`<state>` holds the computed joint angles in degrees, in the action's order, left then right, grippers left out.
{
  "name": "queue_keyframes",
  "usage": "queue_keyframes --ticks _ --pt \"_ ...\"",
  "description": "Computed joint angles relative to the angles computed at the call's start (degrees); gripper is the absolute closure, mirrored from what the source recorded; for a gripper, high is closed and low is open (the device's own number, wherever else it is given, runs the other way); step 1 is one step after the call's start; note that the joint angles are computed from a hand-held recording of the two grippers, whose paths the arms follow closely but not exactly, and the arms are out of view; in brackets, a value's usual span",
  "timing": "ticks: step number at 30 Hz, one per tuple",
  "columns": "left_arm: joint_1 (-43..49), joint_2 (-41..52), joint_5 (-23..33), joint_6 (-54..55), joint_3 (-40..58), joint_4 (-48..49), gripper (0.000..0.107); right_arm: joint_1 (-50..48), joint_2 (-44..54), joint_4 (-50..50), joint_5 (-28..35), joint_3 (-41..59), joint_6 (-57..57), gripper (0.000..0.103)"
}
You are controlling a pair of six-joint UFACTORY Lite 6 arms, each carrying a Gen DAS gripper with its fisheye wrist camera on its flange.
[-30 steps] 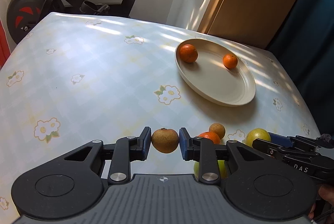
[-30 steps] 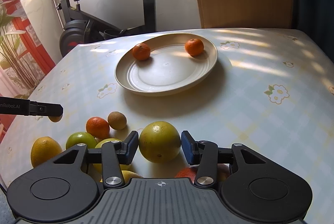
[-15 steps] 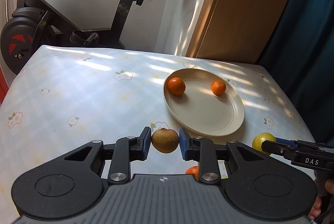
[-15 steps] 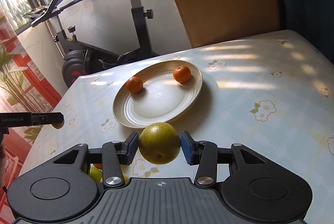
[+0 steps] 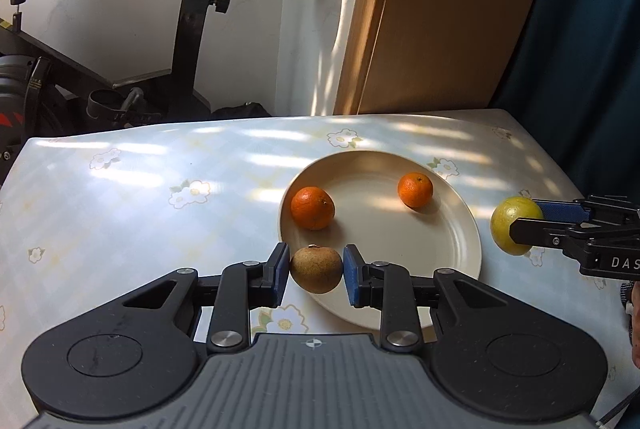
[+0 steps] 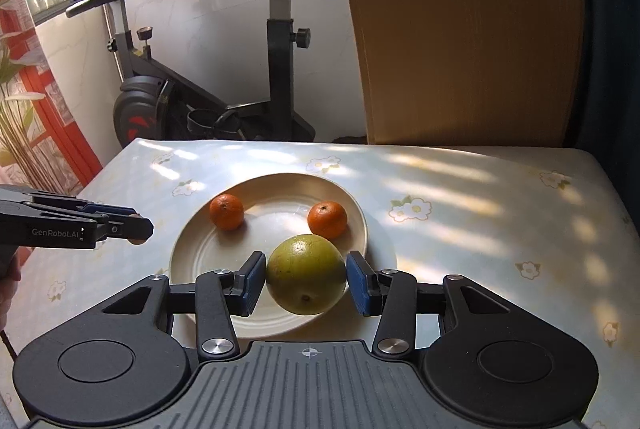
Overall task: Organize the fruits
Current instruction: 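Carry the grapefruit over the plate with the right gripper while the left gripper carries a small brown fruit there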
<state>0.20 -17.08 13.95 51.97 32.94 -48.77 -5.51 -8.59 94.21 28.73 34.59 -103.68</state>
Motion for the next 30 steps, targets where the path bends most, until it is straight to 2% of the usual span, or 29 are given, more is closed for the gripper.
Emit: queue_keyframes --ticks 5,9,14,19,22,24,28,30 --pt "-1.60 14.96 -3.18 6.30 7.82 -5.66 0.076 3.33 12.22 1.86 -3.21 8.51 -3.39 0.062" --pt "-1.30 20.64 -4.02 15.57 11.02 -13.74 0.076 5.13 18.18 2.61 -4.37 13.44 -4.52 0.062" --pt "-1.14 24.29 -4.47 30.01 12.16 -26.98 0.076 8.39 23.52 -3.66 -8.27 19.44 0.70 0.062" --pt "-1.34 24.89 -5.63 49.42 11.97 -45.82 0.076 10.32 24.95 4.81 -10.59 20.39 -8.47 0.062" --pt "-1.60 27.52 -5.39 52.78 14.35 -49.38 0.076 10.61 26.21 9.24 -10.17 21.35 -12.95 0.062" --pt "-1.94 29.15 -5.12 55.49 15.56 -52.60 0.076 10.72 27.28 7.87 -9.48 22.79 -11.14 0.062" --pt "-2.76 31.07 -4.57 68.23 16.60 -66.43 0.076 11.84 28.68 7.40 -9.27 24.80 -10.91 0.062" --pt "-3.02 31.39 -4.20 71.09 16.78 -69.63 0.076 12.88 29.29 10.18 -10.17 25.58 -13.92 0.062"
